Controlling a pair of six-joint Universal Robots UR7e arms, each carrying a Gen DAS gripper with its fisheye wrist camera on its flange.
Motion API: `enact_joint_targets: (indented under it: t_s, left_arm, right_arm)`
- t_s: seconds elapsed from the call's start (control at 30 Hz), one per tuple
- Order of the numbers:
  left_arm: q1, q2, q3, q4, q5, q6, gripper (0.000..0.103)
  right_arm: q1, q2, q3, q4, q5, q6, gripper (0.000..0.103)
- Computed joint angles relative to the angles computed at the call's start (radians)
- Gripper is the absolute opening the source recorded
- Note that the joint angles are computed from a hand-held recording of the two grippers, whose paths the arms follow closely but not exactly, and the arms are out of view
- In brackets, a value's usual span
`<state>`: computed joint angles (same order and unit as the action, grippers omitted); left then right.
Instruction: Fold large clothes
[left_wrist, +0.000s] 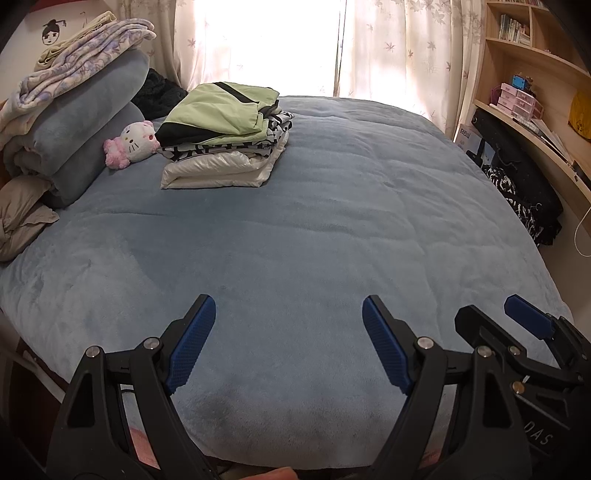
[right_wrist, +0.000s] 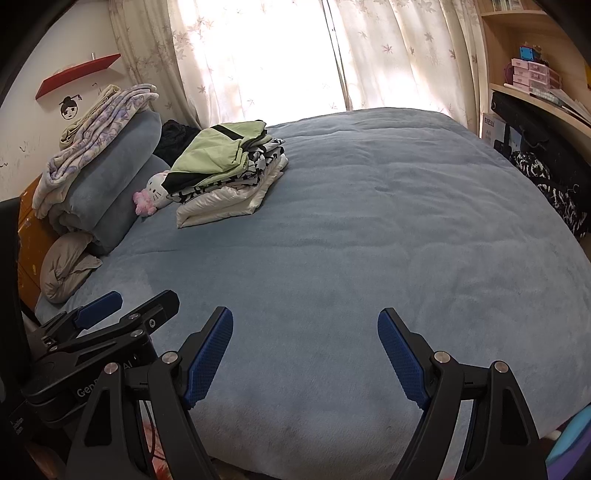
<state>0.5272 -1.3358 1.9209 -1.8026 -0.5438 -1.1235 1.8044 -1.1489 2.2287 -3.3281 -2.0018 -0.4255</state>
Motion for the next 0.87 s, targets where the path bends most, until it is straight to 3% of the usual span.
enact_joint_targets:
  t_s: [0.87]
  left_arm:
    - [-0.029,-0.034,0.02,0.069,0.001,-0.07,0.08]
  right_arm:
    - [0.022,0.055,-0.012,-0.04,-0.012,0.012,0.082]
